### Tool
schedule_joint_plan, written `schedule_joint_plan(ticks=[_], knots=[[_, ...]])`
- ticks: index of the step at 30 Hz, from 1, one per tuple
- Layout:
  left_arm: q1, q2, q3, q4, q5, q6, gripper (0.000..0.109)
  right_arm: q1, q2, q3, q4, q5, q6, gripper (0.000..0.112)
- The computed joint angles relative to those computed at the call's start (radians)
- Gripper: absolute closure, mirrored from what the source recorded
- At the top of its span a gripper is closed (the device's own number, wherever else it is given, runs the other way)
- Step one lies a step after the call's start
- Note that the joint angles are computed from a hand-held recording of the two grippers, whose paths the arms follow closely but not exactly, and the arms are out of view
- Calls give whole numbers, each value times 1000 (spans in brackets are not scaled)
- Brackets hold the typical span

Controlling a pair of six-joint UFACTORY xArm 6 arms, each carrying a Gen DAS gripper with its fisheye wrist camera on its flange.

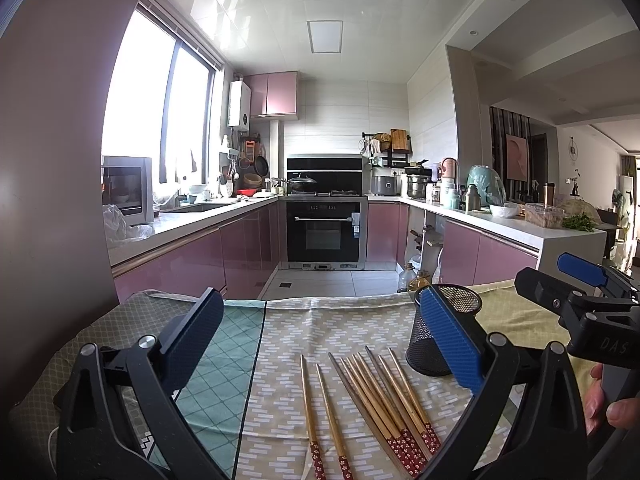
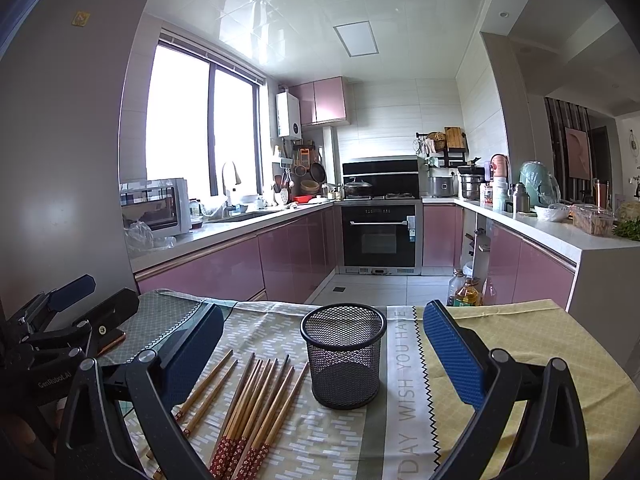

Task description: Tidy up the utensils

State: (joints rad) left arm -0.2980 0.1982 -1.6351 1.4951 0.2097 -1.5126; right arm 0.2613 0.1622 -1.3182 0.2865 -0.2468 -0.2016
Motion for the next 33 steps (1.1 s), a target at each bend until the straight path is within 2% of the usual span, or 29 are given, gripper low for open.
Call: schedule_joint_plan(ticks=[2, 13, 15, 17, 26, 27, 33], knots=[[-1, -1, 0, 2, 1, -1, 11, -5, 0, 1, -27, 1, 25, 15], [-1, 2, -2, -2, 2, 3, 11, 2, 2, -5, 6, -1, 0, 15], [-1, 2, -2, -2, 2, 3, 11, 14, 7, -17, 65, 1, -56, 15], [-1, 2, -2, -4, 1, 5, 11, 15, 8, -17, 67, -1, -57, 15], [-2, 2, -2, -5, 3, 5, 11, 7, 5, -10, 32, -2, -24, 15], [-2, 2, -2, -9, 2, 10, 11, 14, 7, -15, 61, -1, -54, 15], [-4, 5, -6, -17, 3, 18, 11, 3, 5, -9, 12, -3, -5, 15]])
